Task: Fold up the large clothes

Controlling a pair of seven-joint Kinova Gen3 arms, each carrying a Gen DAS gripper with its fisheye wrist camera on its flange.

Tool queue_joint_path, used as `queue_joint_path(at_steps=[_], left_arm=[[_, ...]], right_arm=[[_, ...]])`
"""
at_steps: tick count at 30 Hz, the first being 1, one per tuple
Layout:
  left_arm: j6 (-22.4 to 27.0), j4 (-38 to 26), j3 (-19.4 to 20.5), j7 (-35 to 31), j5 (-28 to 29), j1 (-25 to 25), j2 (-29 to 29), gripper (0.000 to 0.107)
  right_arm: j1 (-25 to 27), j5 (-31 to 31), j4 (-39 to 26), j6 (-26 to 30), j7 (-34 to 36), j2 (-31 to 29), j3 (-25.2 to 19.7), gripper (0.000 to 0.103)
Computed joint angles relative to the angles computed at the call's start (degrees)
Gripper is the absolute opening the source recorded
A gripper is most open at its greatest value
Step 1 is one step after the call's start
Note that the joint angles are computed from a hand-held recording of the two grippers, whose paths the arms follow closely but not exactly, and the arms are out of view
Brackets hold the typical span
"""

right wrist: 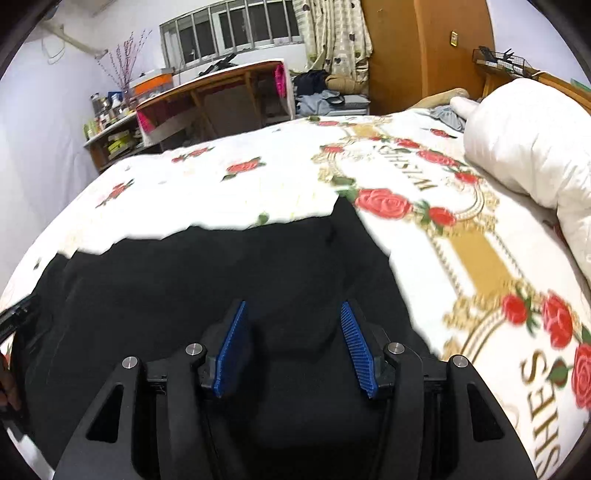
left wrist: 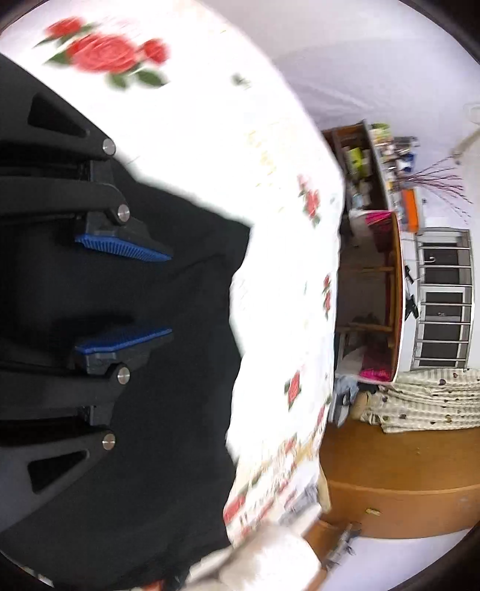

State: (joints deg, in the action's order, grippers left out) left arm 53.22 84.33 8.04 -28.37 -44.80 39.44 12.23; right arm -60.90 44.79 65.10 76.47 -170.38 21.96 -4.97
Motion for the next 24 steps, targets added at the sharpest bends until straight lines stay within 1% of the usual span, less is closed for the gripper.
queue_joint_path(at_steps=[1,2,3,4,5,6,8,9,11,12,13,14,15,17,18,19,21,22,24], left_arm=[[0.36,-0.42,0.00,-0.14,0.46,-1.38,1.48,0.039],[-0.22,0.00,1.01,0.64,1.85,-3.83,2.41,0.039],[-1.73,0.60,2.18,1.60,4.16,-6.40,2.46,0.039],[-3.44,1.48,2.61,1.62,5.53,-7.91,2.15,0.039],[-4.23,1.79,2.72,1.32,5.98,-8.36,2.06,0.039],[-4.88,2.28,2.28,1.75,5.49,-7.75,2.13,0.039],[-6.19,3.43,-1.24,4.44,3.15,-3.99,2.66,0.039],[-7.10,4.15,-2.71,5.25,3.15,-2.83,2.44,0.039],[-9.84,5.42,-7.81,5.12,5.34,0.63,1.74,0.039],[-10.45,5.23,-10.46,3.78,7.55,2.27,1.78,0.039],[-10.27,4.58,-12.16,2.02,9.21,3.08,1.97,0.039],[-9.17,3.61,-13.08,0.86,9.94,4.00,2.47,0.039],[-7.14,2.27,-12.99,-0.98,10.71,4.22,2.84,0.039],[-2.48,-0.51,-12.53,-3.54,11.54,4.59,3.19,0.039],[-1.07,-1.14,-11.66,-3.76,11.54,4.39,2.58,0.039],[-0.60,-0.94,-11.61,-3.64,11.77,5.00,1.11,0.039],[-0.66,0.83,-11.57,-3.07,10.77,6.75,-2.29,0.039],[-0.13,1.63,-10.89,-1.94,9.37,7.53,-3.70,0.039],[-0.10,4.97,-8.64,1.54,4.96,8.98,-6.70,0.039]], right_arm=[[1.54,-1.26,-0.62,0.65,1.12,0.75,-0.09,0.052],[3.86,-3.37,-0.18,0.36,1.32,1.02,-0.79,0.052],[5.14,-5.06,1.32,-0.86,0.58,0.78,-0.49,0.044],[5.36,-5.83,3.50,-3.01,-1.10,0.01,0.27,0.041],[5.34,-5.66,5.12,-4.52,-2.67,-0.44,0.67,0.041],[5.48,-5.39,5.86,-5.09,-3.50,-0.50,0.68,0.041],[5.16,-4.59,6.19,-4.97,-4.53,0.21,0.62,0.041],[5.21,-4.49,6.51,-5.27,-4.90,0.25,0.57,0.041],[5.93,-4.77,8.61,-7.74,-6.45,-0.80,0.36,0.041],[7.16,-4.91,9.26,-8.48,-6.78,-1.41,-0.74,0.041],[8.66,-4.98,9.16,-8.53,-7.02,-1.46,-2.40,0.041],[9.11,-5.04,8.23,-7.64,-6.42,-1.03,-2.99,0.041],[8.66,-5.60,6.52,-5.82,-5.02,-0.28,-2.52,0.041],[5.73,-7.54,1.70,-1.16,-0.36,1.59,0.93,0.041],[3.98,-7.47,-0.29,1.17,1.32,2.23,2.44,0.041],[2.17,-6.46,-1.64,2.79,2.08,1.88,2.88,0.041],[0.10,-3.23,-1.22,3.56,0.79,0.10,1.35,0.041],[-0.92,-1.47,-0.10,3.58,-1.08,-0.98,0.30,0.041],[-3.06,-0.06,1.90,3.39,-4.23,-2.79,-1.04,0.042]])
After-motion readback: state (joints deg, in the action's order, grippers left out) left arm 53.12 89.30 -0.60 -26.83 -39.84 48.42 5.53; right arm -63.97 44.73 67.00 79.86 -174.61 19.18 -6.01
